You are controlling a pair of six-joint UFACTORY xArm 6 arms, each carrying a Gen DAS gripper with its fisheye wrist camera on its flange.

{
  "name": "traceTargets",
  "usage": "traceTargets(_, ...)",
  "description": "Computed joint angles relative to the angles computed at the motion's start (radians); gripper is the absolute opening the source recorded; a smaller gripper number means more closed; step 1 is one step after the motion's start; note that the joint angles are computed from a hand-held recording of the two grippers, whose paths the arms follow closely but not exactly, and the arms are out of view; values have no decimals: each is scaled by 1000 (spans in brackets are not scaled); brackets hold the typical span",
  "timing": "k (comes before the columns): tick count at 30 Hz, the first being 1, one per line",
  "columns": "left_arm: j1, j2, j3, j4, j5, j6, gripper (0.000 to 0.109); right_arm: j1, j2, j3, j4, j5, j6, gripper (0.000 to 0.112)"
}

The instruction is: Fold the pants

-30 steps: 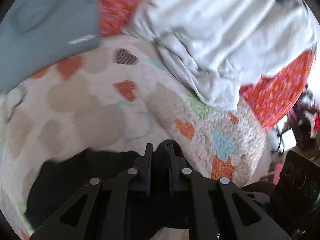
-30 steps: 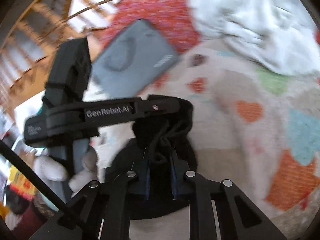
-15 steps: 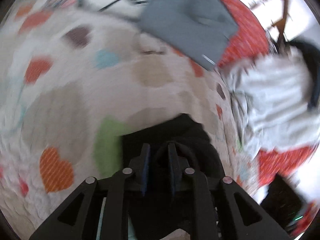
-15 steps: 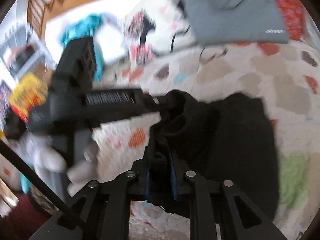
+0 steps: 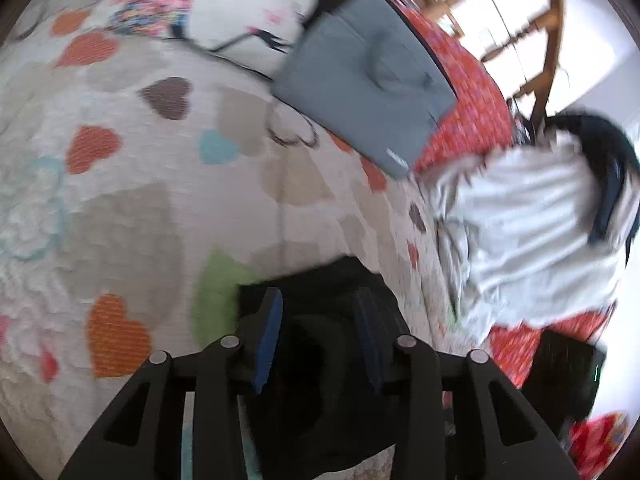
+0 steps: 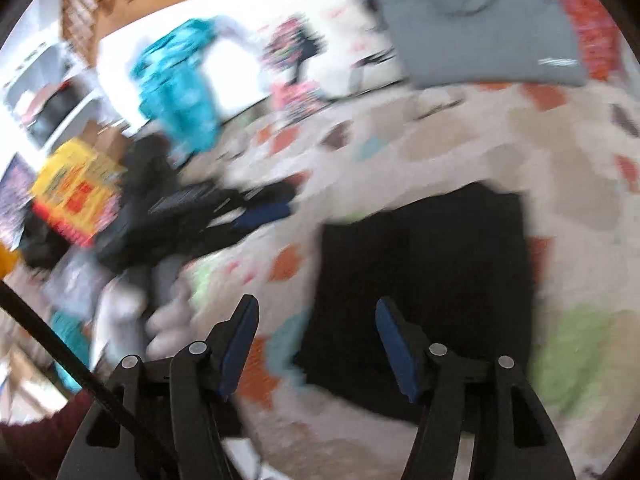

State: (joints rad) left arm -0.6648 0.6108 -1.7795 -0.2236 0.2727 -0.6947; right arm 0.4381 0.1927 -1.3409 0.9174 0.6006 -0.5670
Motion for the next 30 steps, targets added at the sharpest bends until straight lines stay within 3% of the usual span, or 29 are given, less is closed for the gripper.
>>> traceTargets(2,-9,45,-73,58,43,-18,51,-27,46,-42,-12,-15,63,66)
traceTargets(4,-14,78,-125,145,70,-86,53,-59,113,-120,36,9,107,66)
traceTargets(6,-14,104,-161,141,97,-86,56,-101,215,-234,151,82,137,66)
traceTargets(10,-5,226,-374,272,408,-186,58,-138,444,-504,168,223,293,69)
traceTargets(11,-2,248,-400,265,439,-184,68,-139,492,-564,132,243,342,69)
traceTargets(13,8,258,-392,244,427,-193,76,-134,577,-672,15,254,451,67)
traceTargets(16,15,248,-379,248,426,-196,77,-123,619,-753,-101,264,484,66)
traceTargets(19,16,198,-317,341,411,-256,76,-87,560,-691,-340,138,516,66)
traceTargets(21,21,132,-217,386,360,-313,76,-85,509,-620,-428,71,532,67)
traceTargets(26,28,44,-85,401,282,-399,76,-128,354,-403,-254,25,383,70)
traceTargets(30,12,42,-81,406,261,-392,76,-149,290,-309,-233,52,349,70)
